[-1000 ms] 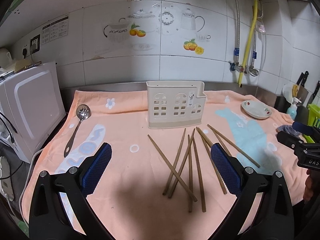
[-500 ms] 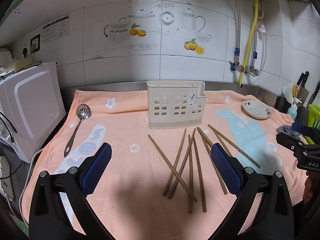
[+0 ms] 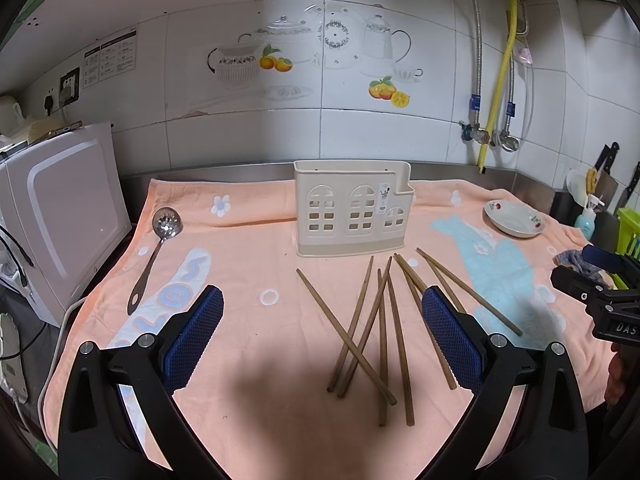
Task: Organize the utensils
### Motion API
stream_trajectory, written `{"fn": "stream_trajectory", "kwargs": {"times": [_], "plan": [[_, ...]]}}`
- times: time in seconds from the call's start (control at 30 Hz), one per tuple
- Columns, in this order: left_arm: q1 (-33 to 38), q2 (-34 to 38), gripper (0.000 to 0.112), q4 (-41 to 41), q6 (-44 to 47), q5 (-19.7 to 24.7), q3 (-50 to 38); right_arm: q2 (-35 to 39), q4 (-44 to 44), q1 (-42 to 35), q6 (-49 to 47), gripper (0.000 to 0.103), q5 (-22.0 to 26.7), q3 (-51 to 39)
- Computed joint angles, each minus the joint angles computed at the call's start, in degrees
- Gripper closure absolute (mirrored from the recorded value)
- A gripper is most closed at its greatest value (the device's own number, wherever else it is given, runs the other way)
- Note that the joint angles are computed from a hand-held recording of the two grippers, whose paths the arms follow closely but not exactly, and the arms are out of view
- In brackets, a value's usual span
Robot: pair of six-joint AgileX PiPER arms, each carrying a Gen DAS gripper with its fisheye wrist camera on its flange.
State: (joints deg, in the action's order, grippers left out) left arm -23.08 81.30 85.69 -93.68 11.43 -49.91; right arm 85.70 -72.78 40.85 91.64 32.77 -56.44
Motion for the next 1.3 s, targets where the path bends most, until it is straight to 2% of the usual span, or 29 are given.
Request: {"fn": "stream_trajectory", "kwargs": {"times": [0.67, 1.0, 1.3], "plan": [[0.1, 2.7, 0.014, -7.3, 7.5, -0.2, -2.4, 1.7, 1.9, -1.8, -2.3, 0.006, -2.1, -1.4], [0.7, 4.5, 0.014, -13.8, 13.8, -0.2, -4.7, 2.9, 4.0, -3.6, -4.9, 0.006, -3.8, -2.8], [1.2, 6.9, 0.014, -23.9, 23.7, -0.4, -7.2, 4.8, 7.1, -5.3, -8.4, 0.006, -5.5, -4.7]]}}
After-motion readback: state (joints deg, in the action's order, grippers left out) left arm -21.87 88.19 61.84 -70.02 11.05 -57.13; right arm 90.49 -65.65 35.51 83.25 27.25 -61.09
